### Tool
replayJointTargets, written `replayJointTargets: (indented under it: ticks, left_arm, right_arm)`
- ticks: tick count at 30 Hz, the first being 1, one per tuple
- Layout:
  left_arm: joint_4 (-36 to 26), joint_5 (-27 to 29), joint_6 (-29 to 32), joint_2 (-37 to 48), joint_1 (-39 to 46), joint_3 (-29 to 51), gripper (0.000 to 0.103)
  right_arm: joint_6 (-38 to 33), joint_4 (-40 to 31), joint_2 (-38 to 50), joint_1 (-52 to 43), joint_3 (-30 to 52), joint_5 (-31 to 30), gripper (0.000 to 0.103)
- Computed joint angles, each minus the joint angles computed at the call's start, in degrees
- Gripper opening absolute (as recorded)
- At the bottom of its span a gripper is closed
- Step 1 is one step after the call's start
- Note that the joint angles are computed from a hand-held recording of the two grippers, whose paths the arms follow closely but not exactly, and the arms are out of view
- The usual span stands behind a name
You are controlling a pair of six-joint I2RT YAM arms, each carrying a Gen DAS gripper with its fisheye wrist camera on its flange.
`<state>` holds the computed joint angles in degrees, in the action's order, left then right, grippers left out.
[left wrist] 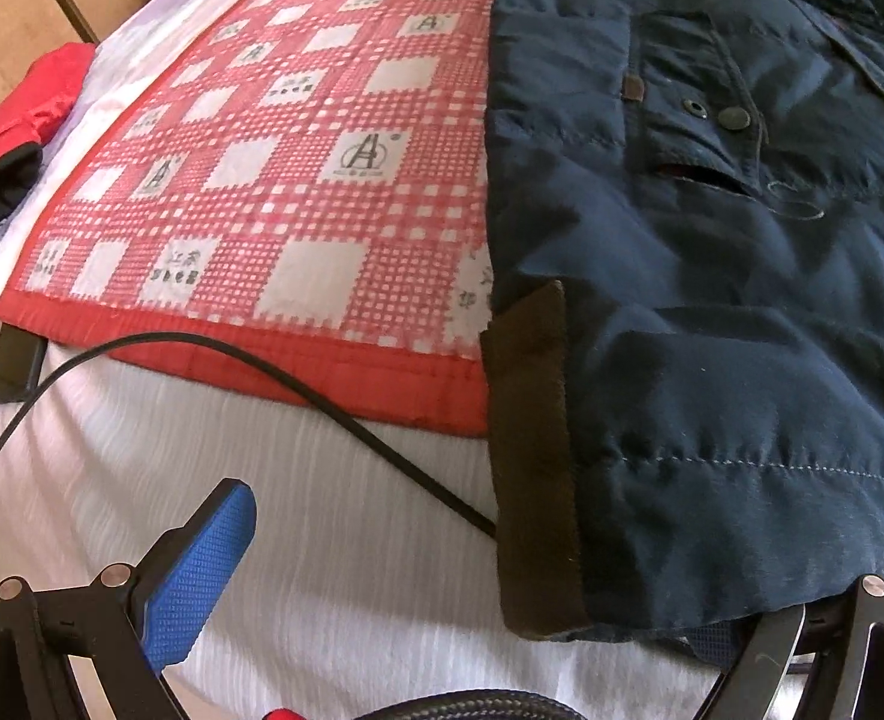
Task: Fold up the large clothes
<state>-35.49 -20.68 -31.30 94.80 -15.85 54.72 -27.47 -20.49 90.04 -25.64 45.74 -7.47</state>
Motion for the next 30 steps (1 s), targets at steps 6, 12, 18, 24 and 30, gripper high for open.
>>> replayJointTargets:
  ticks: [6,12,18,24,30]
  left_arm:
    - [-0.1,-0.1,-0.2,0.0,0.1,-0.1,0.102]
    - [-0.3,-0.9,-1.2,-0.2,-0.6,0.3,0.102]
    - [-2.0,-1.5,-1.5,0.0,-1.2,1.6,0.101]
    - [-2.9,-1.6,-2.2,-0.2,-1.6,2.0,0.101]
    - [-3.0,-1.0,-3.5,-2.0,-2.5,0.7,0.101]
  right_arm:
    - [-0.5,6.9,7.3,-0.1,2.0,2.2,0.089]
    - [-0.3,10.2,13.3,-0.2,5.7,2.9,0.089]
    - [-0.7,9.9,14.2,-2.8,8.7,1.3,0.089]
    - [-9.6,-1.7,4.0,-16.6,13.0,-3.8,0.089]
    - [-23.3,-11.1,3.3,-34.4,29.0,-0.6,0.089]
